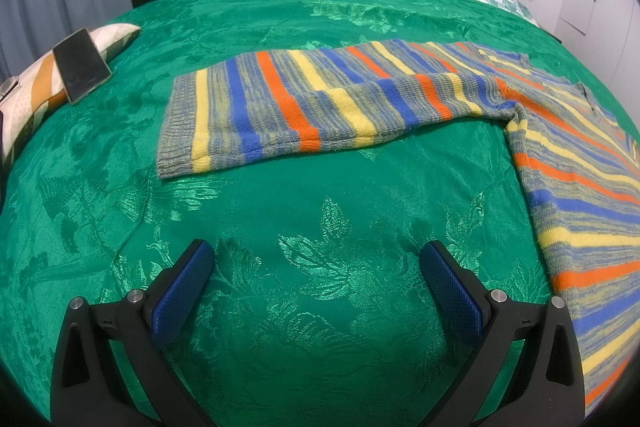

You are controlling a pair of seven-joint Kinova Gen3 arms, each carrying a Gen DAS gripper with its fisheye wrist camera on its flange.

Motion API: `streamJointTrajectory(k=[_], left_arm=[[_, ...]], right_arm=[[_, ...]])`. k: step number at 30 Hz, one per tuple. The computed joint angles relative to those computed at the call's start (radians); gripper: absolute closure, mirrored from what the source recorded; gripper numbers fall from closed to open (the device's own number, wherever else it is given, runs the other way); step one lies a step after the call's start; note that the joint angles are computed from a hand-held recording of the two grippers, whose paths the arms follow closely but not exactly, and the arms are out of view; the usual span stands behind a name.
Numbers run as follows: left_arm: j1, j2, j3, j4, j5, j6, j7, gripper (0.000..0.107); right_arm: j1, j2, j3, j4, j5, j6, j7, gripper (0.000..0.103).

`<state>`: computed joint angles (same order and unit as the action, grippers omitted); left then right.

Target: Fold small clothes

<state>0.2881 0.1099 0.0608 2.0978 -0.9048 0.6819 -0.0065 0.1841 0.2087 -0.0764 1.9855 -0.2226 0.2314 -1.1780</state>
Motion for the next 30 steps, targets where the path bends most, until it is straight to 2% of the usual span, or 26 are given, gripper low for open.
streamJointTrajectory(k=[30], left_arm=[[0.001, 0.001, 0.001, -0.001, 0.0, 0.003, 0.002, 0.005]], right_arm=[[-0.006, -0.001, 0.005, 0.001, 0.009, -0.001, -0.01, 0.0]])
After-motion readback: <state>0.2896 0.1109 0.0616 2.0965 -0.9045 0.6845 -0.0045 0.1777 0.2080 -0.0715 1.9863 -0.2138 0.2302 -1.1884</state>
